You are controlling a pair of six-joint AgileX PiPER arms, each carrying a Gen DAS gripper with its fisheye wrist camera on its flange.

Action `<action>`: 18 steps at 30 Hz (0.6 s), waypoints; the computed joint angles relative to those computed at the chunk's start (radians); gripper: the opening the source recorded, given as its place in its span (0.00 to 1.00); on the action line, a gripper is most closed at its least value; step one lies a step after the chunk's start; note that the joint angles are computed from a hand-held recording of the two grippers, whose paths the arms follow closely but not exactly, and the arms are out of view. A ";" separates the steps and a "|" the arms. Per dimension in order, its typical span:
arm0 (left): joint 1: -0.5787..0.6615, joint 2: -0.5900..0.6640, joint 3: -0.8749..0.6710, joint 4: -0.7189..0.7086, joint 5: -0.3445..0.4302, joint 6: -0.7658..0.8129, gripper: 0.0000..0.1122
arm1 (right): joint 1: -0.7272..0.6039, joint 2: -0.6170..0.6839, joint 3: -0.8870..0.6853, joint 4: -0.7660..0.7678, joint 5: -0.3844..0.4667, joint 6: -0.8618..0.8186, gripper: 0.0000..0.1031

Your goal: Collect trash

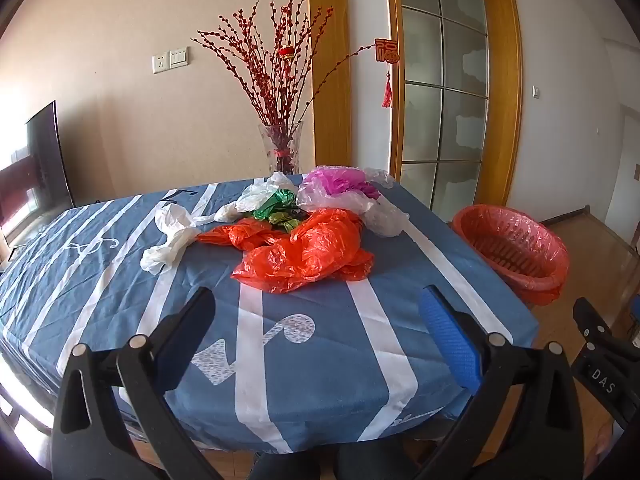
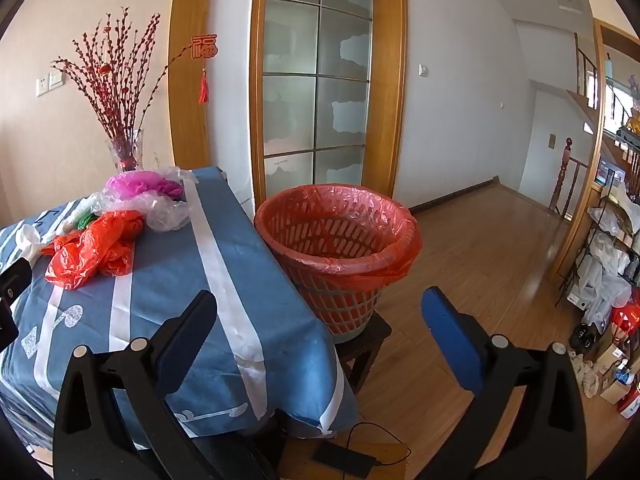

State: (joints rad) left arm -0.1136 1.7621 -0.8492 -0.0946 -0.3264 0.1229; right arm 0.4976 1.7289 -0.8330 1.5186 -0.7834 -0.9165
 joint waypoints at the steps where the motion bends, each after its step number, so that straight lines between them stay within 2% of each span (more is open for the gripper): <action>1: 0.000 0.000 0.000 0.000 0.000 0.000 0.88 | 0.000 0.000 -0.001 0.002 0.000 -0.002 0.98; 18: -0.003 -0.010 0.006 -0.003 0.009 -0.003 0.88 | 0.002 0.003 -0.003 0.002 -0.003 -0.002 0.98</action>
